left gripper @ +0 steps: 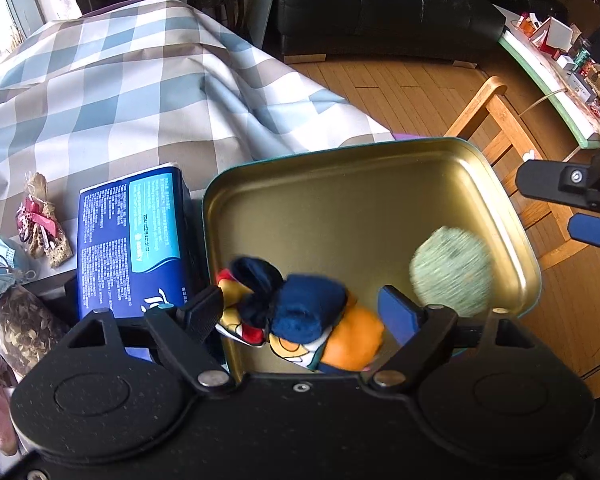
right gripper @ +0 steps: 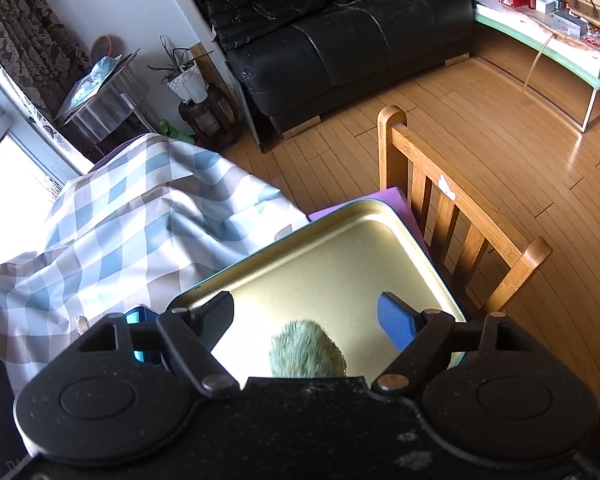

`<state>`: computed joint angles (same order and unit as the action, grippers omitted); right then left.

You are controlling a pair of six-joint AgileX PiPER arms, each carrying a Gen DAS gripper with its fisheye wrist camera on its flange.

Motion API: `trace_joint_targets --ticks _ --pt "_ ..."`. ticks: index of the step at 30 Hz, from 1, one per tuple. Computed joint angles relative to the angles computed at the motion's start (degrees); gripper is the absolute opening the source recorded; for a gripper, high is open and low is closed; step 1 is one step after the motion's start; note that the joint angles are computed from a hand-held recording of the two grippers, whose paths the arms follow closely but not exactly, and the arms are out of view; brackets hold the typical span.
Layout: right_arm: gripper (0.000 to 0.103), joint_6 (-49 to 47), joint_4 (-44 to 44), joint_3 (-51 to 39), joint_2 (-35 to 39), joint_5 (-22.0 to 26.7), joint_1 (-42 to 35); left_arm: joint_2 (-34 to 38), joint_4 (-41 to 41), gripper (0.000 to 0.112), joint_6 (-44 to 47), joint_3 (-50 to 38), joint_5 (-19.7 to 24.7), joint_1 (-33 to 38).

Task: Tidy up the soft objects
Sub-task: 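Carry both items over the gold tray and open both grippers to drop them, then move the left tool back to the pink drawstring pouch beside the black box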

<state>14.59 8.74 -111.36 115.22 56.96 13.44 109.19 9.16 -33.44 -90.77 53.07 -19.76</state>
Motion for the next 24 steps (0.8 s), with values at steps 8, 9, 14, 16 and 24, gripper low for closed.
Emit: trace_joint_targets --ticks 8,9,14,16,24 --pt "0.081 1.02 -1.27 -1.12 0.85 1.07 0.66 -0.93 0.43 0.083 -0.08 0.73 -0.26 -0.36" --pt "0.081 1.31 -1.51 -1.39 1.06 1.40 0.78 -1.17 0.55 0.083 -0.19 1.10 -0.26 -0.43" --pt "0.082 2.41 -3.14 -2.40 1.97 2.26 1.56 -3.45 1.24 0.083 -0.30 4.15 -0.67 -0.54" --pt "0.082 2.81 -3.97 -2.96 2.40 2.67 1.94 -5.31 1.71 0.083 -0.76 6.32 -1.30 -0.29" --pt "0.084 4.54 -8.94 -1.48 2.01 1.25 4.06 -14.20 6.52 0.083 -4.50 15.85 -2.38 2.48"
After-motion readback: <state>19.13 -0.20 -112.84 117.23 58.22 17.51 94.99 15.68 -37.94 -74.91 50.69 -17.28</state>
